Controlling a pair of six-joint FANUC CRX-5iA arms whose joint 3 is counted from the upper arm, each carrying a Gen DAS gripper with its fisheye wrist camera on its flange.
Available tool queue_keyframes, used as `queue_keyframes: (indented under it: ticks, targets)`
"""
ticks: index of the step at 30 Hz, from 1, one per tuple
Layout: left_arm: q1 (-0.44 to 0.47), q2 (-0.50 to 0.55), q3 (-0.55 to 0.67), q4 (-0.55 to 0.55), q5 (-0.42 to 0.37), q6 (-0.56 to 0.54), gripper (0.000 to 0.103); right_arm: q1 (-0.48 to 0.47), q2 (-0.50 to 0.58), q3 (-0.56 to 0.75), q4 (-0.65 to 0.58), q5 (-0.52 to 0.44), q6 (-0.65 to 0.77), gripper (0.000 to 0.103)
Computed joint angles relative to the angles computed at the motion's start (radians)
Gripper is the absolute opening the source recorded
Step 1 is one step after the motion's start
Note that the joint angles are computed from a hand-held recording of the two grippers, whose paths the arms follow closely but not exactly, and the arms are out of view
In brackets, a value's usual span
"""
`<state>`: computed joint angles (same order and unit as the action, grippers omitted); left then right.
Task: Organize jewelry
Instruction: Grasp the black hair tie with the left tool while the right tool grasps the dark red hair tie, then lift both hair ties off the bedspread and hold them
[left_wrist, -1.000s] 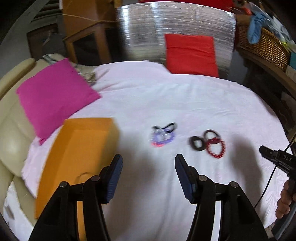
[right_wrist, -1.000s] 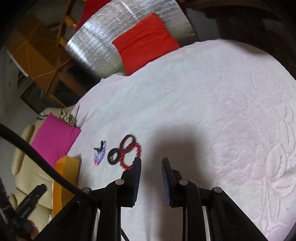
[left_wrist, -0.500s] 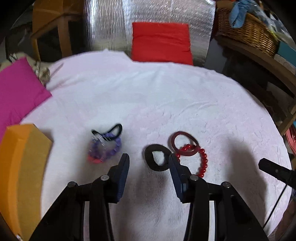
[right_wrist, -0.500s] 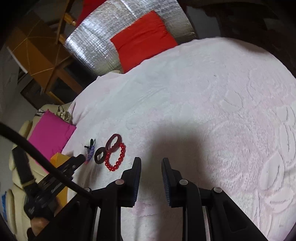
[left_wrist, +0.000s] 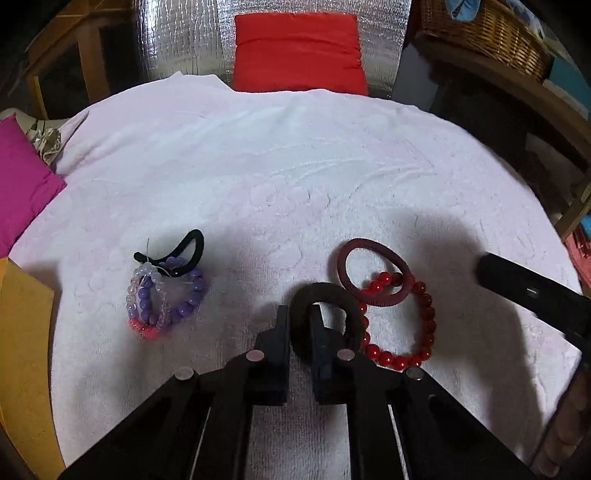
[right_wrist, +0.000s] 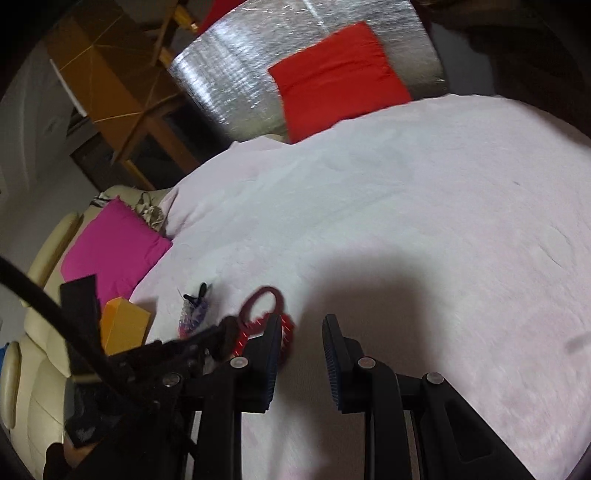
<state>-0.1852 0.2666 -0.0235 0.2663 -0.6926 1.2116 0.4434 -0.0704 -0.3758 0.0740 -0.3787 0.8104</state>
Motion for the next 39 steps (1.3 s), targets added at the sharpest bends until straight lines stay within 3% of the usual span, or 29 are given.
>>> queue_keyframes:
  ticks: [3, 7, 11, 13, 16, 22, 29, 39]
  targets:
    - [0.012, -0.021, -0.024, 0.006, 0.013, -0.034, 0.009, -0.024, 0.062, 0.112, -0.184, -0.069, 0.175, 0.025]
    - [0.035, -0.049, -0.055, 0.025, 0.022, -0.059, 0.009, -0.013, 0.12, 0.154, -0.138, -0.083, 0.118, 0.025]
    - [0.053, -0.073, -0.072, 0.019, 0.019, -0.06, 0.009, 0.002, 0.194, 0.228, -0.111, -0.166, 0.077, 0.026]
    - [0.054, -0.084, -0.075, -0.007, 0.025, -0.051, 0.009, 0.034, 0.199, 0.208, 0.003, -0.157, -0.001, 0.025]
    - [0.072, -0.107, -0.097, 0.01, 0.025, -0.06, 0.009, 0.063, 0.21, 0.213, 0.096, -0.2, -0.051, 0.008]
    - [0.099, -0.155, -0.143, 0.047, 0.035, -0.095, 0.009, 0.085, 0.135, 0.126, 0.236, -0.162, -0.184, 0.007]
    - [0.119, -0.227, -0.2, 0.075, 0.053, -0.101, 0.009, 0.101, 0.014, 0.046, 0.222, -0.111, -0.237, 0.007]
    - [0.142, -0.332, -0.273, 0.083, 0.12, -0.044, 0.009, 0.17, -0.009, 0.032, 0.281, -0.114, -0.287, 0.007]
